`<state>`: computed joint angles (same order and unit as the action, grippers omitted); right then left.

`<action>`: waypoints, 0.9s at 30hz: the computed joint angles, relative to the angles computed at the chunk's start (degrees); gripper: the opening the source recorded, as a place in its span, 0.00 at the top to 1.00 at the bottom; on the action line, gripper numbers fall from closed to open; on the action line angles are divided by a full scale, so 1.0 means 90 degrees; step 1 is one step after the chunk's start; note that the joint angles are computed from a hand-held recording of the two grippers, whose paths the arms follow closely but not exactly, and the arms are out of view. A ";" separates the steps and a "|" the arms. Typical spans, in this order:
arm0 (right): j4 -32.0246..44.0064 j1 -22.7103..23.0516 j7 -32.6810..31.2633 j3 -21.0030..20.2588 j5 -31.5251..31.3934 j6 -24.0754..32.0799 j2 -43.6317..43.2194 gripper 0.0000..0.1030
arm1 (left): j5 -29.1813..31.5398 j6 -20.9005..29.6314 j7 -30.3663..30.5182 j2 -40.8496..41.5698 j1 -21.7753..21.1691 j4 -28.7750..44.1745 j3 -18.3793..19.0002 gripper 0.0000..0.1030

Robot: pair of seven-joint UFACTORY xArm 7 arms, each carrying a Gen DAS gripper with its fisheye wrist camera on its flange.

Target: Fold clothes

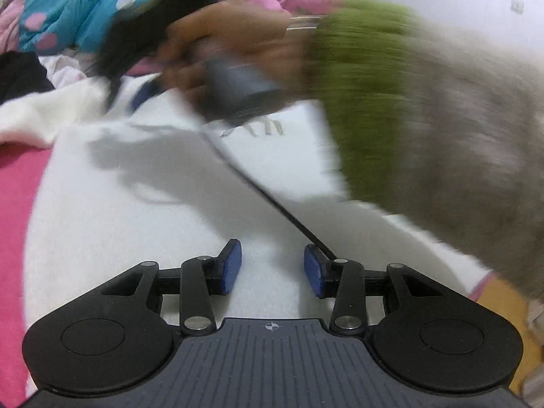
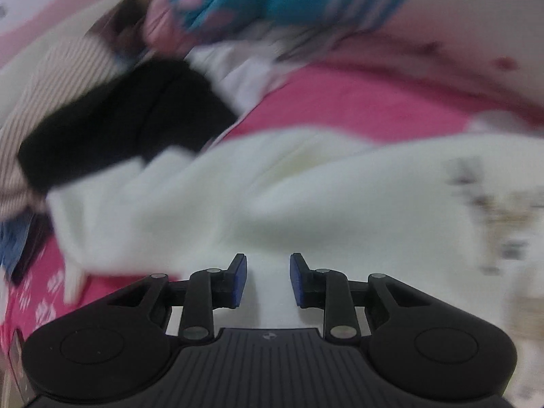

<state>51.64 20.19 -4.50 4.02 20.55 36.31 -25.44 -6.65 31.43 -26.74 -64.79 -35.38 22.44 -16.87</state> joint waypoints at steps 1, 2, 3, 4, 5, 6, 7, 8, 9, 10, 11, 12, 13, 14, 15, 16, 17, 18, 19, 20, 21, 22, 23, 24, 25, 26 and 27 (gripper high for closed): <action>-0.0184 -0.0084 -0.0111 -0.0158 -0.0043 0.0125 -0.0462 0.71 | -0.0052 -0.0025 -0.0004 -0.0055 -0.0046 -0.0020 0.0078 0.61; -0.0343 -0.0178 -0.0242 -0.0342 -0.0097 0.0289 -0.0941 0.71 | -0.0096 -0.0027 0.0017 -0.0108 -0.0089 -0.0025 0.0165 0.61; -0.0452 -0.0283 -0.0379 -0.0535 -0.0162 0.0474 -0.1388 0.71 | -0.0124 -0.0016 0.0032 -0.0142 -0.0104 -0.0009 0.0206 0.61; -0.0536 -0.0474 -0.0491 -0.0716 -0.0327 0.0777 -0.1870 0.71 | -0.0142 -0.0041 0.0035 -0.0177 -0.0106 0.0005 0.0199 0.61; -0.0552 -0.0774 -0.0687 -0.0859 -0.0430 0.1146 -0.2307 0.71 | -0.0159 -0.0070 0.0037 -0.0209 -0.0108 0.0019 0.0192 0.61; -0.0484 -0.0859 -0.0804 -0.1085 -0.0690 0.1344 -0.2478 0.71 | -0.0168 -0.0122 0.0032 -0.0229 -0.0104 0.0029 0.0161 0.61; -0.0451 -0.1069 -0.0960 -0.1175 -0.0908 0.1591 -0.2673 0.70 | -0.0155 -0.0239 0.0023 -0.0222 -0.0086 0.0019 0.0083 0.61; -0.0425 -0.1283 -0.1128 -0.1256 -0.1135 0.1838 -0.2881 0.70 | -0.0133 -0.0344 0.0062 -0.0192 -0.0103 0.0001 0.0060 0.61; -0.0385 -0.1488 -0.1319 -0.1349 -0.1356 0.2064 -0.3067 0.70 | -0.0130 -0.0424 0.0122 -0.0036 -0.0148 0.0028 0.0079 0.61; -0.0397 -0.1626 -0.1456 -0.1418 -0.1481 0.2312 -0.3173 0.70 | -0.0128 -0.0502 0.0184 0.0121 -0.0192 0.0058 0.0099 0.61; -0.0422 -0.1751 -0.1581 -0.1478 -0.1583 0.2561 -0.3254 0.70 | -0.0133 -0.0569 0.0252 0.0303 -0.0245 0.0091 0.0128 0.61; -0.0488 -0.1816 -0.1672 -0.1510 -0.1602 0.2732 -0.3282 0.70 | -0.0158 -0.0580 0.0310 0.0526 -0.0323 0.0140 0.0153 0.61; -0.0647 -0.1861 -0.1718 -0.1468 -0.1594 0.2797 -0.3269 0.70 | -0.0162 -0.0530 0.0314 0.0673 -0.0370 0.0200 0.0087 0.61; -0.0832 -0.1884 -0.1776 -0.1422 -0.1579 0.2757 -0.3210 0.70 | -0.0101 -0.0503 0.0321 0.0763 -0.0349 0.0222 -0.0024 0.61; -0.1011 -0.1899 -0.1837 -0.1380 -0.1564 0.2689 -0.3129 0.71 | -0.0011 -0.0488 0.0333 0.0824 -0.0314 0.0234 -0.0142 0.61; -0.1170 -0.1941 -0.1836 -0.1311 -0.1550 0.2471 -0.2952 0.71 | 0.0130 -0.0503 0.0372 0.0809 -0.0255 0.0220 -0.0261 0.60; -0.1309 -0.1984 -0.1810 -0.1234 -0.1540 0.2210 -0.2733 0.72 | 0.0237 -0.0516 0.0411 0.0810 -0.0226 0.0211 -0.0323 0.60; -0.1414 -0.2027 -0.1768 -0.1157 -0.1529 0.1781 -0.2431 0.72 | 0.0286 -0.0541 0.0427 0.0804 -0.0233 0.0183 -0.0330 0.60; -0.1461 -0.2018 -0.1752 -0.1179 -0.1423 0.1283 -0.2110 0.72 | 0.0285 -0.0553 0.0429 0.0763 -0.0281 0.0136 -0.0290 0.60; -0.1351 -0.2003 -0.1667 -0.1224 -0.1257 0.0883 -0.1729 0.72 | 0.0280 -0.0562 0.0432 0.0720 -0.0328 0.0090 -0.0252 0.60; -0.1184 -0.1981 -0.1564 -0.1269 -0.1075 0.0527 -0.1332 0.73 | 0.0266 -0.0556 0.0436 0.0666 -0.0379 0.0047 -0.0209 0.60; -0.1010 -0.2028 -0.1437 -0.1273 -0.0985 0.0297 -0.1000 0.73 | 0.0240 -0.0535 0.0435 0.0610 -0.0431 0.0018 -0.0159 0.60; -0.0827 -0.2093 -0.1294 -0.1263 -0.0927 0.0110 -0.0688 0.75 | 0.0225 -0.0576 0.0442 0.0619 -0.0449 -0.0002 -0.0133 0.60; -0.0641 -0.2131 -0.1152 -0.1299 -0.0813 0.0087 -0.0439 0.79 | 0.0216 -0.0600 0.0446 0.0615 -0.0465 -0.0019 -0.0115 0.60; -0.0450 -0.2163 -0.1011 -0.1347 -0.0679 0.0113 -0.0207 0.80 | 0.0221 -0.0572 0.0437 0.0565 -0.0473 -0.0031 -0.0131 0.60; -0.0340 -0.2166 -0.0917 -0.1437 -0.0469 0.0222 -0.0142 0.81 | 0.0227 -0.0558 0.0423 0.0529 -0.0477 -0.0043 -0.0152 0.60; -0.0252 -0.2170 -0.0832 -0.1533 -0.0239 0.0352 -0.0120 0.81 | 0.0219 -0.0580 0.0424 0.0534 -0.0486 -0.0053 -0.0132 0.60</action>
<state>49.38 0.66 -11.98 -9.78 18.40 39.48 -26.52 -4.68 26.21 -22.93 -59.98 -39.75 21.96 -18.07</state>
